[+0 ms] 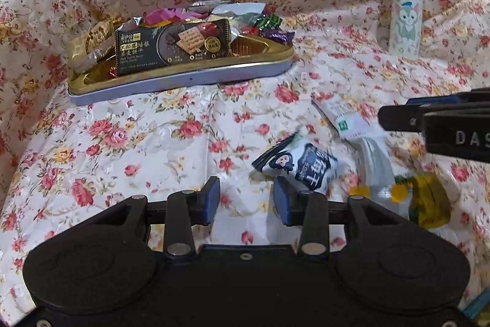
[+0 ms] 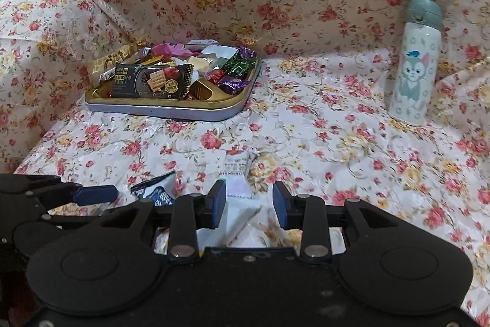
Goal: Organize snacks
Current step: 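Move both open tools back toward the remaining snack wrappers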
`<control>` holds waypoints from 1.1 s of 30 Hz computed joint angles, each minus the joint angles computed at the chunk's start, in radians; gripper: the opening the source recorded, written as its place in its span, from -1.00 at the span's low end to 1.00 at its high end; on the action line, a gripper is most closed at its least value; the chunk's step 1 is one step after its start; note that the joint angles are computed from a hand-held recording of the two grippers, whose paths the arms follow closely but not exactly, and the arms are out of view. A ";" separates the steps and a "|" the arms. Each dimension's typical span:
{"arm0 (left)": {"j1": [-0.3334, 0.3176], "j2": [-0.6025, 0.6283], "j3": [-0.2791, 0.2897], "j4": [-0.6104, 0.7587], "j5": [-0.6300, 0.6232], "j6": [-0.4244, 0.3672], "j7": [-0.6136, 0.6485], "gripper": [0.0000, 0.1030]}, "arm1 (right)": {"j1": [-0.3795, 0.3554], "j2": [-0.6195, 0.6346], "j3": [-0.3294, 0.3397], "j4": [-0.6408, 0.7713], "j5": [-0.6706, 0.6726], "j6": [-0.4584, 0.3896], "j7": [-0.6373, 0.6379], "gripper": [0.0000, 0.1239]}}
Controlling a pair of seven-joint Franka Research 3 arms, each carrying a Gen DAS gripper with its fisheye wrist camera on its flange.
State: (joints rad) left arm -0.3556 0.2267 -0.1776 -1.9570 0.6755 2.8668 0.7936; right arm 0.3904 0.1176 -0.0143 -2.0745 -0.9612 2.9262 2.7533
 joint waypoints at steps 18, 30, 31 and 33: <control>0.004 0.031 -0.006 0.039 -0.081 -0.016 0.066 0.04 | 0.066 0.197 -0.050 0.182 0.391 -0.034 -0.366 -0.36; -0.003 0.030 0.002 0.037 -0.052 -0.014 0.047 0.05 | 0.160 0.177 -0.201 0.141 0.165 -0.008 -0.217 -0.43; -0.003 0.030 0.002 0.036 -0.051 -0.014 0.048 0.05 | 0.155 0.172 -0.204 0.135 0.146 -0.007 -0.195 -0.43; -0.003 0.030 0.002 0.037 -0.051 -0.015 0.047 0.05 | 0.151 0.168 -0.218 0.128 0.081 0.000 -0.135 -0.43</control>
